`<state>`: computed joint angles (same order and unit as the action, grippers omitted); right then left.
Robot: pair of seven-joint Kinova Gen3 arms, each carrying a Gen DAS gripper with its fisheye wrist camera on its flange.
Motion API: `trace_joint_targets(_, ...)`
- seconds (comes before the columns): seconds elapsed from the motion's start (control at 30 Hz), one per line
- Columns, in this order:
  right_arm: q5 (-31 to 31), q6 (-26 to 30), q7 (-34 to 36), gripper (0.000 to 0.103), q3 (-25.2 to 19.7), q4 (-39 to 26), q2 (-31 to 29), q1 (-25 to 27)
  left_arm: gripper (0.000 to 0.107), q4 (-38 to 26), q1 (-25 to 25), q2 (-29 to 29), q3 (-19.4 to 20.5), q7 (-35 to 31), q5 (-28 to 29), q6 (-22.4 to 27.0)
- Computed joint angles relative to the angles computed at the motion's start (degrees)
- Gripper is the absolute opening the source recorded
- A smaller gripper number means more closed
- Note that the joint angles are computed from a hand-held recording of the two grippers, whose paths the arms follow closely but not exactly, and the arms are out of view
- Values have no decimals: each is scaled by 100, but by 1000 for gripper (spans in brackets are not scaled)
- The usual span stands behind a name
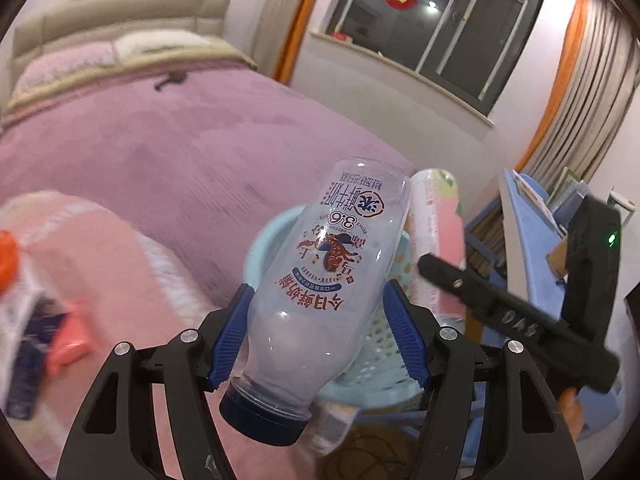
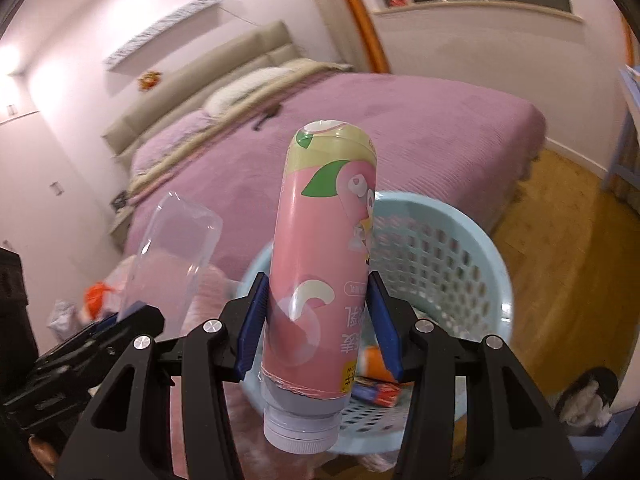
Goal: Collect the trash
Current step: 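Carry both bottles over the blue basket and open both grippers, then move both tools back to the table while the left grasps the white milk carton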
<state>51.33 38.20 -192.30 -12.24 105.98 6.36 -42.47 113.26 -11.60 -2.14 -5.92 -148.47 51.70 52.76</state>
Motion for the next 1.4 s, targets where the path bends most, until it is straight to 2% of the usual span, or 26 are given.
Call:
trace_joint_targets(0.13, -395, 168, 278, 46, 99, -98, 291, 78, 65, -30, 172, 342, 239, 194, -2, -294)
trace_joint_targets(0.27, -710, 195, 598, 47, 222, -168, 451, 79, 65, -49, 200, 533, 370, 276, -65, -336)
trace_joint_targets(0.4, -896, 26, 638, 49, 335, -82, 431, 68, 73, -5, 85, 512, 358, 55, 27, -208)
trace_joint_targets(0.5, -866, -49, 561, 49, 381, 16, 365, 58, 73, 94, -52, 387, 253, -192, 193, -32)
trace_joint_targets(0.67, -648, 29, 446, 49, 287, 3, 289, -85, 73, 317, -293, -56, -89, -617, 340, 230)
trace_joint_targets(0.93, -256, 365, 574, 49, 37, -592, 359, -554, 73, 523, -586, -957, -906, -1038, 146, 580)
trace_joint_targets(1.07, -67, 276, 700, 49, 8, -879, 501, -799, 73, 513, -697, -1394, -1314, -1128, -68, 472)
trace_joint_targets(1.17, -16, 139, 880, 49, 28, -1121, 683, -984, 73, 474, -760, -1623, -1602, -1045, -230, 209)
trace_joint_targets(1.3, -196, -5, 1272, 49, 118, -1484, 959, -1214, 73, 141, -827, -1406, -2108, -832, -296, 209)
trace_joint_targets(1.4, -425, -51, 1634, 49, 204, -1697, 1126, -1345, 72, -111, -1072, -1123, -2114, -410, -392, 123)
